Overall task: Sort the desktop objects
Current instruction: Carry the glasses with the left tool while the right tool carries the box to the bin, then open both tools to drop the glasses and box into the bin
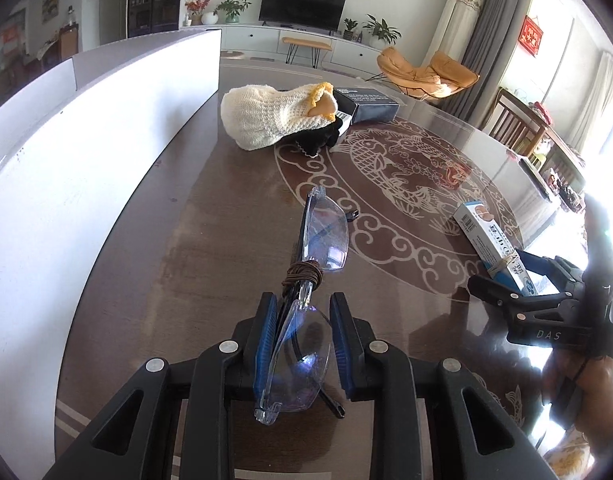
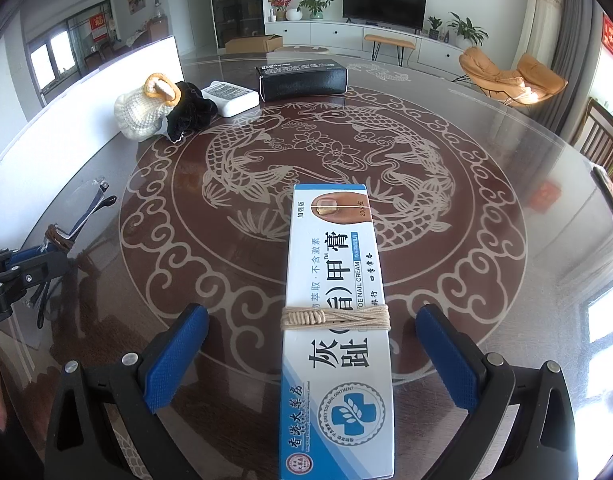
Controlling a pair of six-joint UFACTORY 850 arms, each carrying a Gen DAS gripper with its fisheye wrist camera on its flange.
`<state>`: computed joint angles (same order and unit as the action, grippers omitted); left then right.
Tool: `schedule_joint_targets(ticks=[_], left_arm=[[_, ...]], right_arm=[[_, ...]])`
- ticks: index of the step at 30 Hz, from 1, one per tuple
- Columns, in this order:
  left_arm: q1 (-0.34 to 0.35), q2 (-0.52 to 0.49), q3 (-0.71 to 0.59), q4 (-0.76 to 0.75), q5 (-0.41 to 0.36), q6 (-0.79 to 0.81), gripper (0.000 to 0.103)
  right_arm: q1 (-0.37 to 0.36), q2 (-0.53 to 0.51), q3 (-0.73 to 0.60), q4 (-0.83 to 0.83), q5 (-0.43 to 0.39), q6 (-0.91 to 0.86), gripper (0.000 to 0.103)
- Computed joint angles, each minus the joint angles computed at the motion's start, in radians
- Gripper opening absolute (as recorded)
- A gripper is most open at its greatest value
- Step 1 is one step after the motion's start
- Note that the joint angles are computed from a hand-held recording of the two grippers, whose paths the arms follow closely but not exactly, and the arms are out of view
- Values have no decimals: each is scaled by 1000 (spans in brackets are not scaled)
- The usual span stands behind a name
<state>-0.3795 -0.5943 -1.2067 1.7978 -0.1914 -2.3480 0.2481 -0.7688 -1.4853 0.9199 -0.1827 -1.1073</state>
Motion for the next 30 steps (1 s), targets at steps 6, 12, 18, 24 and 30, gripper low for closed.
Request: schedule_joint_targets(ticks=[6,12,18,24,30], left_arm=[[3,65,64,231,-16,-251,27],[37,208,182,533,-58,-601,27],[153,355,267,384,-69,-457,27],[306,377,277,-98,-23,27,27],[380,326,269,-560,-6,492,27]], right_arm=[[-11,-10,-62,-277,-91,216,45],[-31,-23,-131,-286,-236,278,44],[33,0,-213,-222,-310,221,44],[171,-79,-463,-156,-435,212,44],[323,-321,-891,-252,-597,381,44]])
